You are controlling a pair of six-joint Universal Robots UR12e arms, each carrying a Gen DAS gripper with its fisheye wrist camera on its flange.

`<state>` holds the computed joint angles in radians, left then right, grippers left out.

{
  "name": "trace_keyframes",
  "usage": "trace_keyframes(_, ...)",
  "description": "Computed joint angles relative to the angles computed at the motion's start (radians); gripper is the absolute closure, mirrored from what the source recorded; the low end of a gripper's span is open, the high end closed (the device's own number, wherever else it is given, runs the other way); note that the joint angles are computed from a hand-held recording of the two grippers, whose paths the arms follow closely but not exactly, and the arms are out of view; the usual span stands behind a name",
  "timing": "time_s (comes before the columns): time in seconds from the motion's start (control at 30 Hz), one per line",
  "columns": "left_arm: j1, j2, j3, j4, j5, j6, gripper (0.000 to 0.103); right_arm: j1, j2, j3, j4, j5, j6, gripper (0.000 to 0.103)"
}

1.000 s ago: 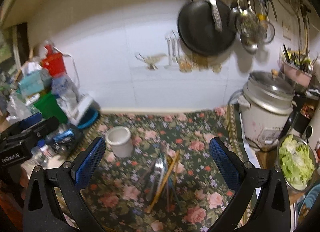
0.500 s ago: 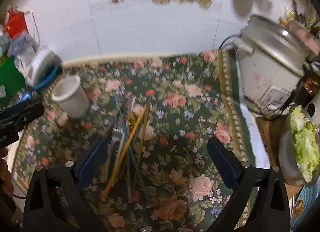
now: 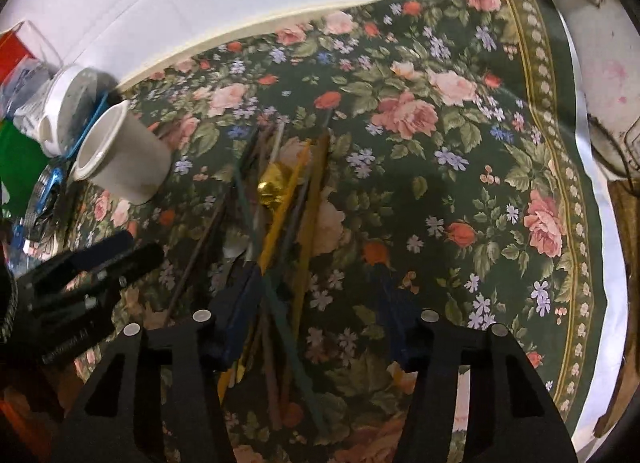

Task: Organize utensils
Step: 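Lower both tools to the utensil pile and close the left and right grippers on sticks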

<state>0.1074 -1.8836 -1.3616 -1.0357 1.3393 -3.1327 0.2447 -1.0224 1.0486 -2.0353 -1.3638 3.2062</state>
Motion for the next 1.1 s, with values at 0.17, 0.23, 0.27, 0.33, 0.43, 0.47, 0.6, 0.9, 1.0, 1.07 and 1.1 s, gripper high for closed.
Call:
trace_keyframes(0.17,-0.021,-0.028,0.032,-0.059,-0.043,0.047,0.078,-0.02,0.018,-0.028,0.05,0.018,0.02,0.06)
trace_keyframes(0.23,-0.023,-0.038,0.047,-0.086,-0.081,0.058,0.08,-0.025,0.021,-0.033,0.057,0.023,0.014,0.06)
trace_keyframes(0.27,-0.024,-0.041,0.052,-0.098,-0.099,0.064,0.083,-0.027,0.02,-0.033,0.058,0.024,0.01,0.06)
trace_keyframes(0.33,-0.026,-0.047,0.064,-0.122,-0.122,0.082,0.084,-0.03,0.02,-0.035,0.063,0.021,0.001,0.06)
trace_keyframes(0.43,-0.032,-0.06,0.084,-0.153,-0.125,0.098,0.084,-0.034,0.018,-0.035,0.071,0.026,-0.004,0.06)
trace_keyframes(0.47,-0.034,-0.066,0.093,-0.169,-0.13,0.105,0.084,-0.035,0.017,-0.033,0.072,0.027,-0.006,0.06)
trace_keyframes(0.6,-0.039,-0.079,0.108,-0.191,-0.127,0.111,0.089,-0.036,0.017,-0.034,0.077,0.027,-0.014,0.06)
trace_keyframes(0.9,-0.02,-0.088,0.115,-0.209,-0.191,0.053,0.094,-0.03,0.015,-0.035,0.084,0.049,-0.06,0.06)
trace_keyframes(1.0,-0.011,-0.084,0.11,-0.207,-0.225,0.063,0.099,-0.025,0.014,-0.035,0.083,0.048,-0.077,0.06)
trace_keyframes(1.07,-0.006,-0.073,0.095,-0.186,-0.235,0.063,0.099,-0.023,0.016,-0.038,0.086,0.051,-0.086,0.06)
trace_keyframes(1.1,-0.003,-0.067,0.087,-0.173,-0.234,0.062,0.099,-0.021,0.018,-0.041,0.089,0.054,-0.091,0.06)
